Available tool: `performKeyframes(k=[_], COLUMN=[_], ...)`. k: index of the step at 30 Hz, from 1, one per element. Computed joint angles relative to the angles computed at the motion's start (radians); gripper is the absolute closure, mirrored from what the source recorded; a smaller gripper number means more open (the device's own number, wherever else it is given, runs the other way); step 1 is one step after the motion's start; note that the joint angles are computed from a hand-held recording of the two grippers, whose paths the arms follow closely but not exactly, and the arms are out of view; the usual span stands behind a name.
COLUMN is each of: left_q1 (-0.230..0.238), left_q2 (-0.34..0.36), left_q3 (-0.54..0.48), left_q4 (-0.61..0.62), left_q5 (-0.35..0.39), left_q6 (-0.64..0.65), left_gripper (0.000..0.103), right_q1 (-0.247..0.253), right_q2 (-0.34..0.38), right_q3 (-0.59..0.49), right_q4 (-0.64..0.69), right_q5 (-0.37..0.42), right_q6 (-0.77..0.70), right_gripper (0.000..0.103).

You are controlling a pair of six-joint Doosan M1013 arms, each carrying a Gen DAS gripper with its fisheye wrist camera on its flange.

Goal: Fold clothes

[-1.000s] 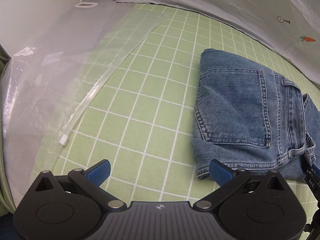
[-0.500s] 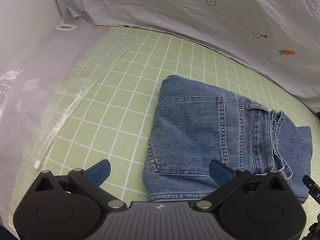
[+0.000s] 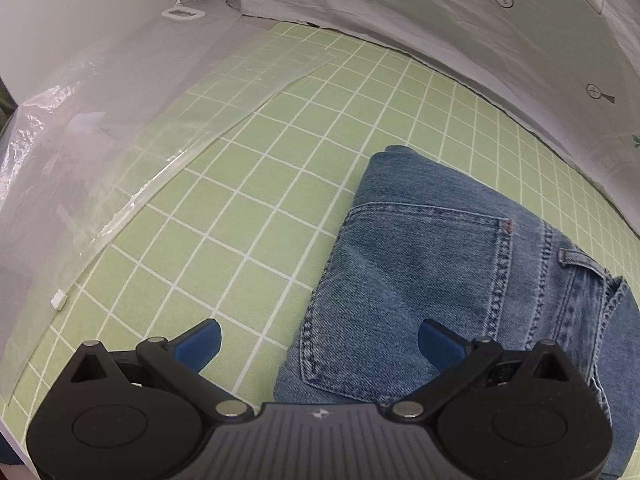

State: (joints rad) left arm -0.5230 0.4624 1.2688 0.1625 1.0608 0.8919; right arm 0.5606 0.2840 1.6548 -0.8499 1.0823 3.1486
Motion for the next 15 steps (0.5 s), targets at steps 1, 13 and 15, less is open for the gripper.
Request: performKeyframes(k=[1, 13, 15], left_q1=[0.001, 0.038, 0.048], left_q2=[0.014, 0.081, 0.078], left_q3=[-0.015, -0.061, -0.049], left_q4=[0.003, -0.074, -0.111], left_q5=[0.016, -0.006, -0.035], left_q6=[-0.002, 0.094, 0.112], left_gripper=[0.0, 0.0, 0.0], right_q1=[-0.015, -0.101, -0.101], right_q2=[0.005, 0.071, 0.069], right_q3=[-0.002, -0.046, -0.051], right_q4=[-0.001, 0.113, 0.127], right_q5=[-0.022, 0.015, 0.021], right_q6=[-0.006, -0.122, -0.137], right_gripper=[0.0, 0.0, 0.0])
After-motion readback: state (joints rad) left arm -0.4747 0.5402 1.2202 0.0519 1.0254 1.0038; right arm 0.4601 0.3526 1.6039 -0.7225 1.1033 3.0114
